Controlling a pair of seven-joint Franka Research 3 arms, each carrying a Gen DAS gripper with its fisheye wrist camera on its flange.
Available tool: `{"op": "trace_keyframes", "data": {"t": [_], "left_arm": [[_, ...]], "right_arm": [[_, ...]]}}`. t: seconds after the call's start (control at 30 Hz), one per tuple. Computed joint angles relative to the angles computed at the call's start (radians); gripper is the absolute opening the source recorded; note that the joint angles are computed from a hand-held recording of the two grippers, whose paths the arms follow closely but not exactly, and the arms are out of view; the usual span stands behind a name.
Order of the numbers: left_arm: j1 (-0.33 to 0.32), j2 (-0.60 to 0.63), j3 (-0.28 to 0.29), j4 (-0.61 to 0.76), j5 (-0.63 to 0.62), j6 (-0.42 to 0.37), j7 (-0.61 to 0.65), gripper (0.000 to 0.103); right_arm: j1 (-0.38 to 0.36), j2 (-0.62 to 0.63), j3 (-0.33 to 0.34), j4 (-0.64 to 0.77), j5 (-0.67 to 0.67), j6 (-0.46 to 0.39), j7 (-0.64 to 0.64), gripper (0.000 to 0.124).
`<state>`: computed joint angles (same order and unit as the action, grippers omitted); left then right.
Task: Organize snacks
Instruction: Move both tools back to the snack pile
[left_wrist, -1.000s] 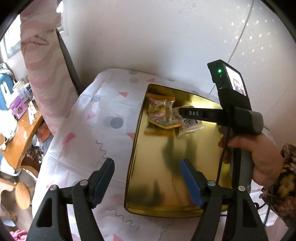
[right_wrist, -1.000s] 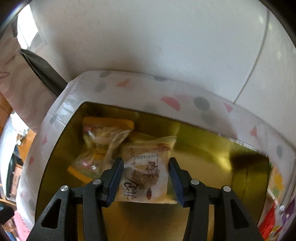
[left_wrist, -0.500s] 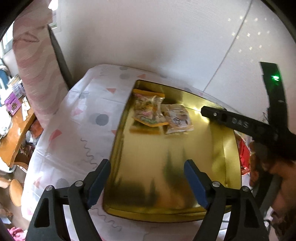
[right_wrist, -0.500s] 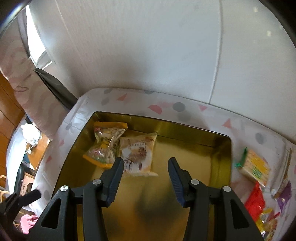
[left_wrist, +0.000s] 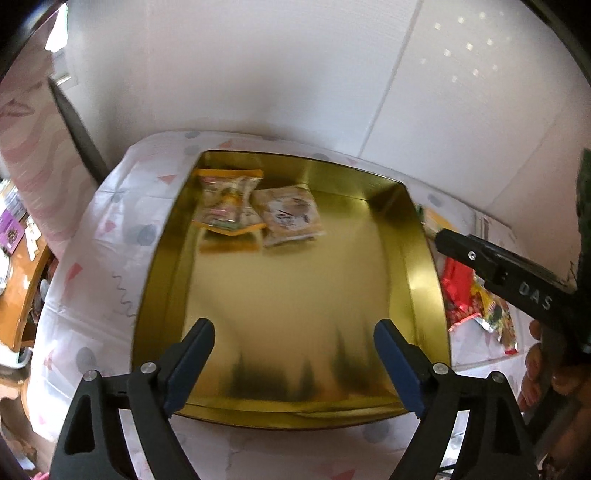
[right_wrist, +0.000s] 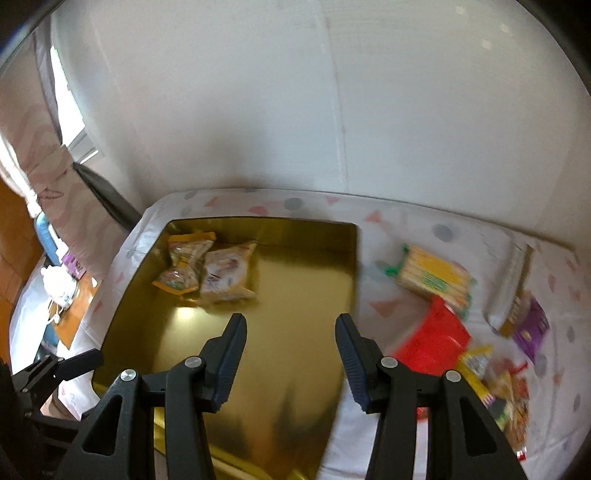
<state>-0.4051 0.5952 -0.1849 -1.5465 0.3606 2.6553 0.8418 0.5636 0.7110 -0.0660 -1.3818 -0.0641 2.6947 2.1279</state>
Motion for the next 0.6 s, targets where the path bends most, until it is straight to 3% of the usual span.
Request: {"op": "trace_keyframes", "data": {"t": [0.23, 0.47, 0.6], "left_arm": [[-0.002, 0.051, -0.064, 0.074, -0.046, -0.019, 0.122, 0.089], [-0.056, 0.101, -0.062, 0.164, -0.060, -0.058, 0.209, 0.089], [-0.074, 0.120, -0.059, 0.200, -0.070, -0.083, 0.236, 0.089]], "right_arm": [[0.024, -0.171, -0.069, -0.298, -0.034, 0.114, 0.140, 0.051], [0.048, -0.314, -0.149, -0.546, -0.127, 0.189, 0.327, 0.051], [0.064, -0.395, -0.209, -0.663, -0.253, 0.173, 0.475, 0.051]]}}
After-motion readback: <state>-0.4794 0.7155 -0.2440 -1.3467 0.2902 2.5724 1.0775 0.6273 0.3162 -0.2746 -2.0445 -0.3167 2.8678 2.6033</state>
